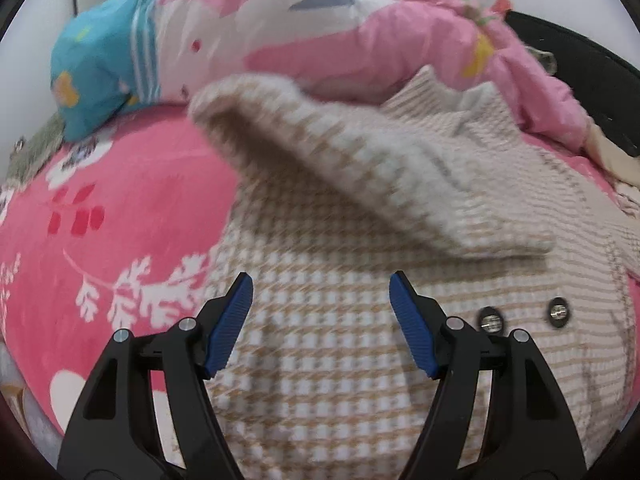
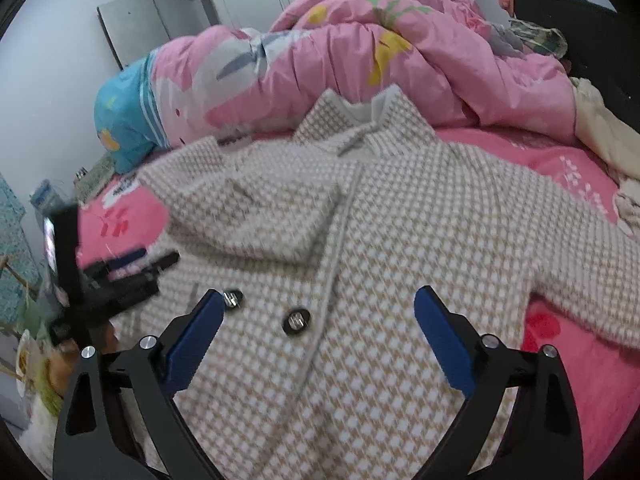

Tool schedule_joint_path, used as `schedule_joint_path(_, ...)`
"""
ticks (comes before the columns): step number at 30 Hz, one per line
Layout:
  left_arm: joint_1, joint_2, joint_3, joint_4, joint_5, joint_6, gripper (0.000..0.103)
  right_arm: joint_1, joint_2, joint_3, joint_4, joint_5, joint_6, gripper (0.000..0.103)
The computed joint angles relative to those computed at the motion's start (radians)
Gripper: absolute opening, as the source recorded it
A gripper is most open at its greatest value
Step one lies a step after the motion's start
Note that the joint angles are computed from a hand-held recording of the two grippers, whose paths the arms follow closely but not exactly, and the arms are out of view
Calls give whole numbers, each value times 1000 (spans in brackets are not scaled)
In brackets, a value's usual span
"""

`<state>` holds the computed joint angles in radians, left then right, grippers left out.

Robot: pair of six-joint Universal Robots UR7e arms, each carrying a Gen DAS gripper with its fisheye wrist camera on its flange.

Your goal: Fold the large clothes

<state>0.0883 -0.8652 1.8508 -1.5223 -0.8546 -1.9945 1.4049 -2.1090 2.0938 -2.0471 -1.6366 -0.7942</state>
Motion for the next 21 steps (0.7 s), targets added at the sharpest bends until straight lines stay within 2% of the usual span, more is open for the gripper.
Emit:
schedule_joint_path(5,11,-27,40,2,-25,-50,67,13,83,-66,74,62,87,92)
schedule_joint_path(10,19,-44,71,-18,-39,-68,67,1,206,-122,161,99,181,83)
schedule_joint_path(15,25,-28,56,9,-43,-58,67,-28,334,-160,213,138,299,65)
schedule_joint_path(19,31,-21,53,10,-44,-50,68,-30,404,-161,175,96,373,51)
schedule_joint_path(21,33,-18,50,14,-45,-45,68,-26,419,-164,170,92,374,45)
